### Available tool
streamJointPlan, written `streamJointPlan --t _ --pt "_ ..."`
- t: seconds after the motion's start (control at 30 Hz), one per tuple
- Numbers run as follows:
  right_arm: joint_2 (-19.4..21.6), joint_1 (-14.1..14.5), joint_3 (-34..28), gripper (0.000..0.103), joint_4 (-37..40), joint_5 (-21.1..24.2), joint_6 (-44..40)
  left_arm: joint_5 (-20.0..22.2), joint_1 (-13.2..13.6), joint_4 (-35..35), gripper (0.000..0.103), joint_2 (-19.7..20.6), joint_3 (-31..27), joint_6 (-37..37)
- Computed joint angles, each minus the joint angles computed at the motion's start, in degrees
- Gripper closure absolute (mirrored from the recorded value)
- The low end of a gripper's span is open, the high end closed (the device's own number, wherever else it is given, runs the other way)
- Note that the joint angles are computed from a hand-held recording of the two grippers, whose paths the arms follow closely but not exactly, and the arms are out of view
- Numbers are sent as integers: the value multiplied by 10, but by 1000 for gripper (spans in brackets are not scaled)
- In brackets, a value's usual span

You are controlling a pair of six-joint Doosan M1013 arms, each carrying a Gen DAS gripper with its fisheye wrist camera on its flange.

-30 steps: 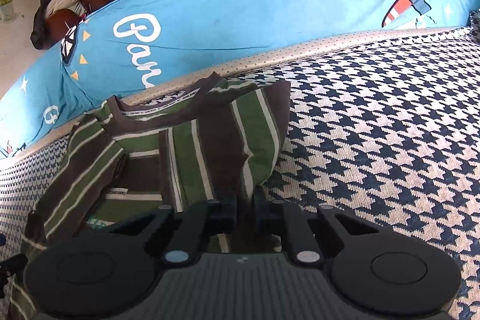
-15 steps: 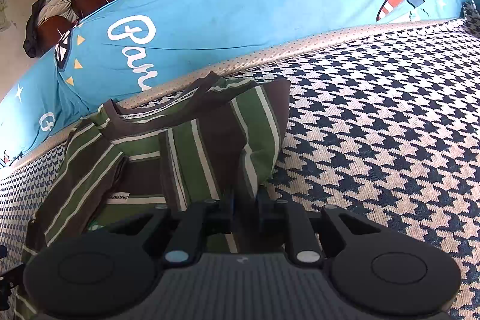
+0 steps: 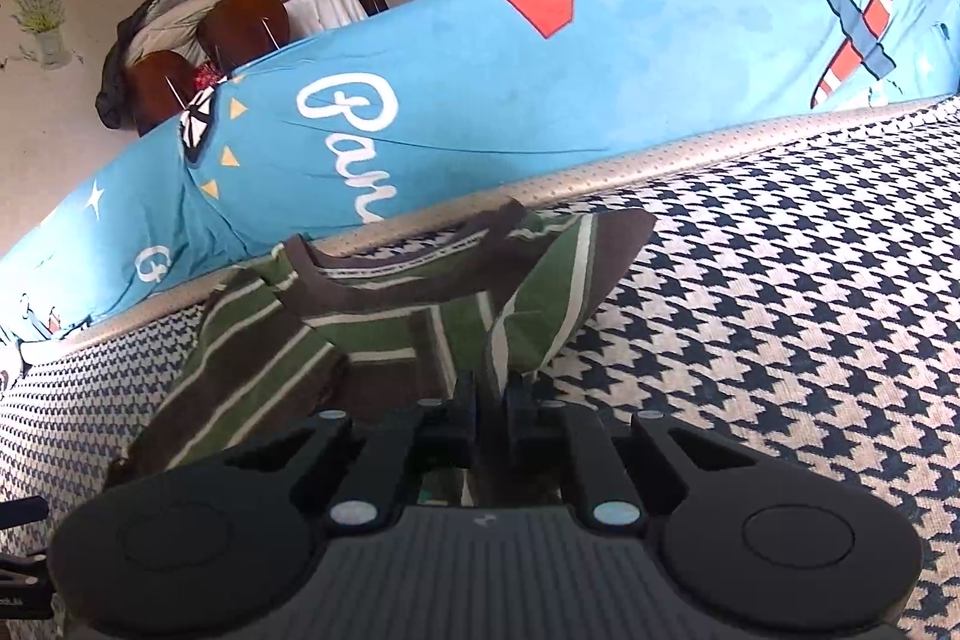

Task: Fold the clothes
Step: 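Lift the grasped shirt side with the right gripper and fold it over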

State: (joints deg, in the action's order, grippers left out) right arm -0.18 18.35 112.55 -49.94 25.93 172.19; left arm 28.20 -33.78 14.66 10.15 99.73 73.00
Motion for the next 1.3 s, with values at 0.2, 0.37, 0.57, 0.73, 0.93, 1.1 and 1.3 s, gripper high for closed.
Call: streamJointPlan --t 0.2,0.37,0.57,0.73,0.93,1.1,1.3 --pt "9 16 -13 92 -44 -14 36 1 4 0 0 -1 -1 -11" --pt "27 34 -35 92 -70 -39 35 0 11 -3 0 -4 -1 -25" --pt "65 51 -71 92 -73 -93 1 9 25 -9 0 0 -8 -53" --pt "107 61 -100 92 15 -135 -130 15 36 -3 0 3 -11 -71" --pt "140 63 -110 89 91 -144 -188 19 43 -20 0 6 -16 -65" --pt "132 56 -101 73 117 -173 -210 19 44 -28 0 6 -18 -61" --pt "120 63 -94 53 6 -150 -85 17 45 -20 0 6 -18 -70"
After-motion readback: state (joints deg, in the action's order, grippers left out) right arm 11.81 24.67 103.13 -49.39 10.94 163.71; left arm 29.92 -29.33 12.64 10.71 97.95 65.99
